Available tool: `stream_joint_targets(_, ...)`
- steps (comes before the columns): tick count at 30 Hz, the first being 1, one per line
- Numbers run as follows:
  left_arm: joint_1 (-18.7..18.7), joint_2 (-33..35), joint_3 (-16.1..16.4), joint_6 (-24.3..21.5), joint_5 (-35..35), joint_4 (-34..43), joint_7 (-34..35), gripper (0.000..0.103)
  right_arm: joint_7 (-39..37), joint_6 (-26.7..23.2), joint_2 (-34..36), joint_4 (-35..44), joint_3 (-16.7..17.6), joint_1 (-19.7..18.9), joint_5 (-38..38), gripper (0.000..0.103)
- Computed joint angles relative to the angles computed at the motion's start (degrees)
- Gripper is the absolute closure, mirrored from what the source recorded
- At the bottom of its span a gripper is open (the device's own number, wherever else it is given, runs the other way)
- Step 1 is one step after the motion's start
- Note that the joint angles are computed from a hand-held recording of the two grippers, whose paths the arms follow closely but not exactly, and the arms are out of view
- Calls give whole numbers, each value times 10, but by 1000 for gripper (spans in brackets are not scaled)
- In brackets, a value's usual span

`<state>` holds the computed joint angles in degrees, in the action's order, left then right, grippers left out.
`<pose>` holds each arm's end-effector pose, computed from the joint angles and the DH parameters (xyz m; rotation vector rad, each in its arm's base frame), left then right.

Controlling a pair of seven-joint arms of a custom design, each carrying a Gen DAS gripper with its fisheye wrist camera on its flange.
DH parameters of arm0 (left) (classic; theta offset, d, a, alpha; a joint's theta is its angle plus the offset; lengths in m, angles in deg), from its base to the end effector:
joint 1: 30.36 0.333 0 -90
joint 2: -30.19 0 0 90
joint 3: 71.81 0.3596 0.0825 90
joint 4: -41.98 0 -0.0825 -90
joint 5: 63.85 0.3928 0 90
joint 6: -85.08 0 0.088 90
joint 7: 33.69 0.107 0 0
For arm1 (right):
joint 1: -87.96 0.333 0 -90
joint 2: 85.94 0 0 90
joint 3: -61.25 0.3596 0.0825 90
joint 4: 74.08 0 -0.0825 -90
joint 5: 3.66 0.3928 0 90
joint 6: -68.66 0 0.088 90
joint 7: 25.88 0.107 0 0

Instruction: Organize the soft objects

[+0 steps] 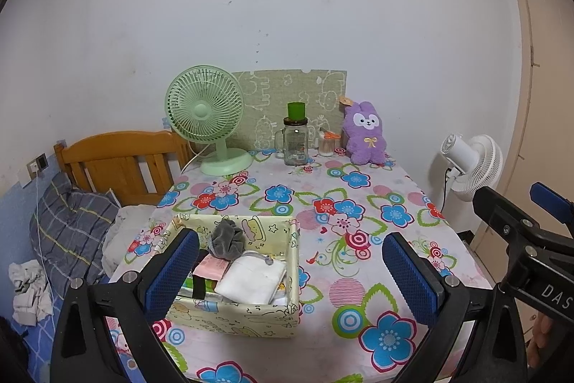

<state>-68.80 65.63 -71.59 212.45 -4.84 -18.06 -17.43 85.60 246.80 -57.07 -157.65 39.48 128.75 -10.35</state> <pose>0.6503 -0.4791 0.5937 -1.6678 1.3708 -0.8130 0.6922 0.3335 0.5877 -1.6039 1.2650 -0.7829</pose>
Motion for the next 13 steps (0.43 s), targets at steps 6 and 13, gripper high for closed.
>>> stream_joint_targets(6, 0, -1, 0, -3, 0, -2, -1, 0, 1, 3, 0, -2, -5, 5, 0, 0)
stream_joint_targets(13, 1, -2, -1, -1, -1, -5, -1, 0, 5, 11, 5, -4, -35, 26, 1, 0)
